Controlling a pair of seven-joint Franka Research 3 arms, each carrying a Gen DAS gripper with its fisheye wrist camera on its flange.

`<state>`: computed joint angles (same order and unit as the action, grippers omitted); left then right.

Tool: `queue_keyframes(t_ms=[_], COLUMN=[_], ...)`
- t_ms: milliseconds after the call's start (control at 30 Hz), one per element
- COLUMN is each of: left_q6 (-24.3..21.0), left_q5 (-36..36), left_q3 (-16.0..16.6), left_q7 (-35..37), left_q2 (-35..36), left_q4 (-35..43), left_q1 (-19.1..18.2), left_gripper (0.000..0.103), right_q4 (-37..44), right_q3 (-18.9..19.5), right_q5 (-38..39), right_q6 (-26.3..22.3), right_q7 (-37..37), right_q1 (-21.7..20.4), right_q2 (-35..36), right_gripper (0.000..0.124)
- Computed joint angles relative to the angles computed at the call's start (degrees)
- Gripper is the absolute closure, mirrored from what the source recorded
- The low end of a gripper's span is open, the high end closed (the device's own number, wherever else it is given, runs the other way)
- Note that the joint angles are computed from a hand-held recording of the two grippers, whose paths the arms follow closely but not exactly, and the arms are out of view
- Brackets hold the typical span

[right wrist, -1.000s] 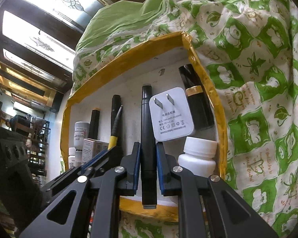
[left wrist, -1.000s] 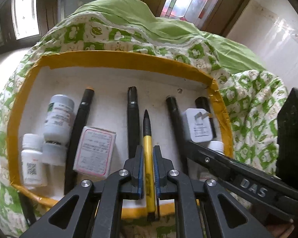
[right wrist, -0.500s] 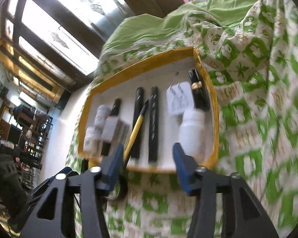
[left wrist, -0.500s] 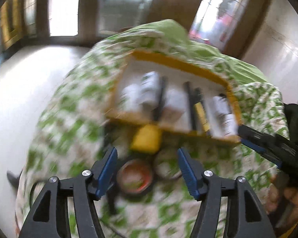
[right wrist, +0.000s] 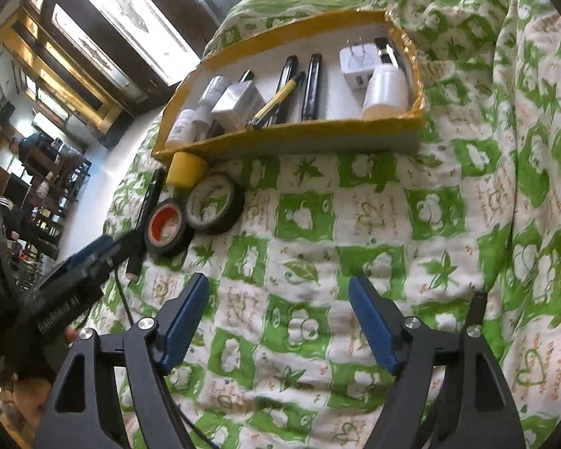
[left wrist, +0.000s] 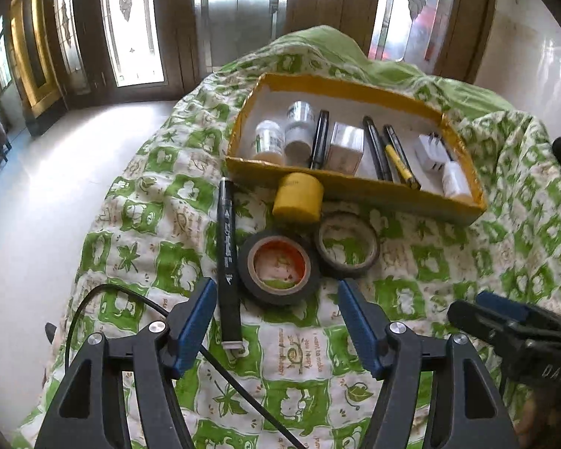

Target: Organize rigid objects

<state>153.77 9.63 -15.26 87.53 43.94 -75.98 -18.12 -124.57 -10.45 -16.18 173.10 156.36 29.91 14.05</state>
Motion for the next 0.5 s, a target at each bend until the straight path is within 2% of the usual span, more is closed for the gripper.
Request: queue_keyframes(t_ms=[200, 367, 500], left_q6=[-2.72, -5.09, -5.79], left_q5=[-2.36, -1.15, 0.16], left_q3=[-1.24, 0.38, 1.57], left_q7=[1.21, 1.05, -0.20], left_q2=[1.75, 2.62, 2.82], left_q4=[2.69, 4.43, 4.94], left_q1=[0.98, -0.82, -1.80], left_gripper=[0.033, 0.033, 0.033], right_q4=[-0.08, 0.62, 0.88], right_q3=[1.77, 3.07, 2.66], right_q5=[2.91, 6.04, 7.49], right_q6=[-0.23, -0.05, -0.18], right_q7=[-2.35, -5.67, -6.87], right_q1=[-1.94, -3.03, -2.45], right_q2=[0.20, 0.94, 1.22], right_gripper=[0.047, 0.047, 0.047])
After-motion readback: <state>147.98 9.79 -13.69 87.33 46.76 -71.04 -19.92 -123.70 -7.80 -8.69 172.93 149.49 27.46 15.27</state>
